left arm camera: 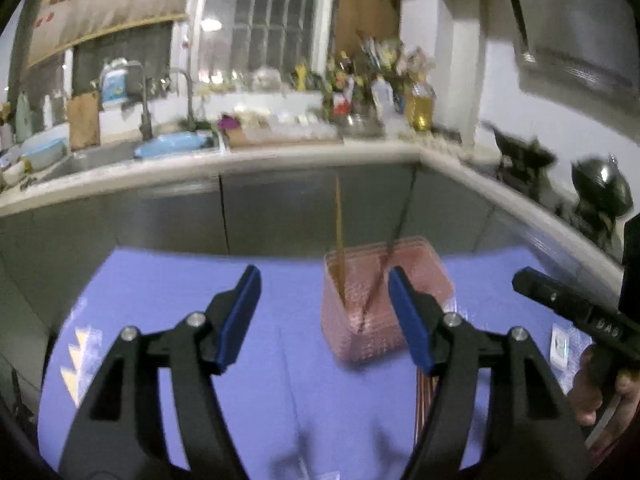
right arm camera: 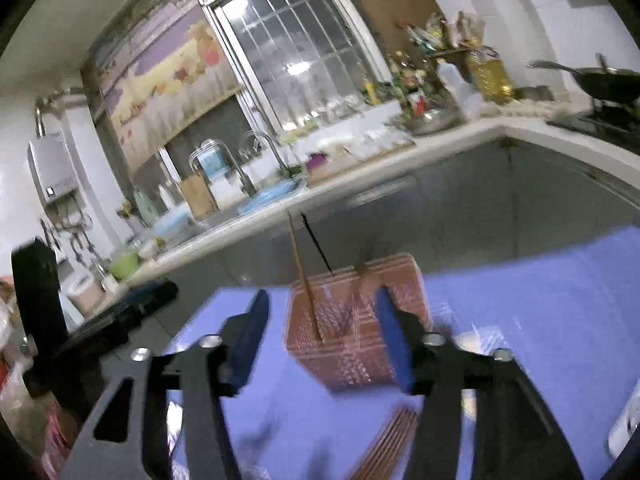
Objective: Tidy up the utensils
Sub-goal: 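Return both grippers to the chopsticks and grasp one each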
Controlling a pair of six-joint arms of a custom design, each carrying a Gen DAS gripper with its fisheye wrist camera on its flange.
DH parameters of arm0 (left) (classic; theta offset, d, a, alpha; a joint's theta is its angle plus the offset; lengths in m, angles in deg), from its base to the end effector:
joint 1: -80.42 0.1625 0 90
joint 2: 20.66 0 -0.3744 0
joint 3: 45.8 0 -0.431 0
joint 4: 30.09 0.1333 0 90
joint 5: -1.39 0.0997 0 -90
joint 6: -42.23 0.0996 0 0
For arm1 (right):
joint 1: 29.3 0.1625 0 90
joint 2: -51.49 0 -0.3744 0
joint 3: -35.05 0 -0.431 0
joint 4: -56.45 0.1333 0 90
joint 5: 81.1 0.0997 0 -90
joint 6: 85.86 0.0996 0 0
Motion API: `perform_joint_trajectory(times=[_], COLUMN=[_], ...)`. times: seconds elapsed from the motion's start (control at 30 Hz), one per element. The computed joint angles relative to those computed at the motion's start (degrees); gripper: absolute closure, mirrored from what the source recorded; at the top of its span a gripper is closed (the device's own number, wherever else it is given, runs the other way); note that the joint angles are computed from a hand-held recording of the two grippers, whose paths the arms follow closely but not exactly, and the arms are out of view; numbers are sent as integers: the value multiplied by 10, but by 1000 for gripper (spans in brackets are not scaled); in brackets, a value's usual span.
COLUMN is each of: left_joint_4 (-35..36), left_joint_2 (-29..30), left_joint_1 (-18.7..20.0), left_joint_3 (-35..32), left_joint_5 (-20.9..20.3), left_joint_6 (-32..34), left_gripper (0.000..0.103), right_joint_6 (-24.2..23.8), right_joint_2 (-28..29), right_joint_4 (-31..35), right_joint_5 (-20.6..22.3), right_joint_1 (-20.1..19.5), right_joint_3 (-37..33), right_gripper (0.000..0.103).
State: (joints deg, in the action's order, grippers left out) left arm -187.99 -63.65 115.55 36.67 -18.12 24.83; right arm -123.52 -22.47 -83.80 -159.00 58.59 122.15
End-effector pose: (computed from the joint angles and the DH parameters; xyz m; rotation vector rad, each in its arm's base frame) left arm -0.4500 -0.5944 0.1620 0.3137 2.0764 -1.2840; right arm 0.1297 -0.6667 0.4068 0.9958 -2.7641 1.0327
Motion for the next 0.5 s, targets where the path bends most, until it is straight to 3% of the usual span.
perform_joint_trajectory(times=[0.03, 0.07, 0.13, 0.23, 0.3, 0.5], left_joint_4=[51, 83, 133, 145, 148, 179], left_joint_2=[-17, -24, -30, -22, -13, 8], left_joint_1=[-2, -3, -2, 5, 9, 13], left_joint_3=[35, 51, 80, 103, 109, 109], left_joint_5=[-22, -38, -92, -180, -226, -238], left_joint_6=[-52, -82, -128, -150, -160, -184], left_gripper=[42, 51, 61, 73, 75, 75], right_joint_6=[-10, -18, -22, -27, -28, -41], right_joint_2=[-20, -34, -52, -73, -85, -101], right_joint_4=[5, 14, 37, 37, 30, 27], right_joint_5=[-31, -60, -99, -140, -147, -151], right_joint_1=[-11, -21, -37, -55, -63, -65], right_joint_3=[33, 61, 100, 154, 177, 203], right_gripper=[73, 80, 85, 87, 87, 87])
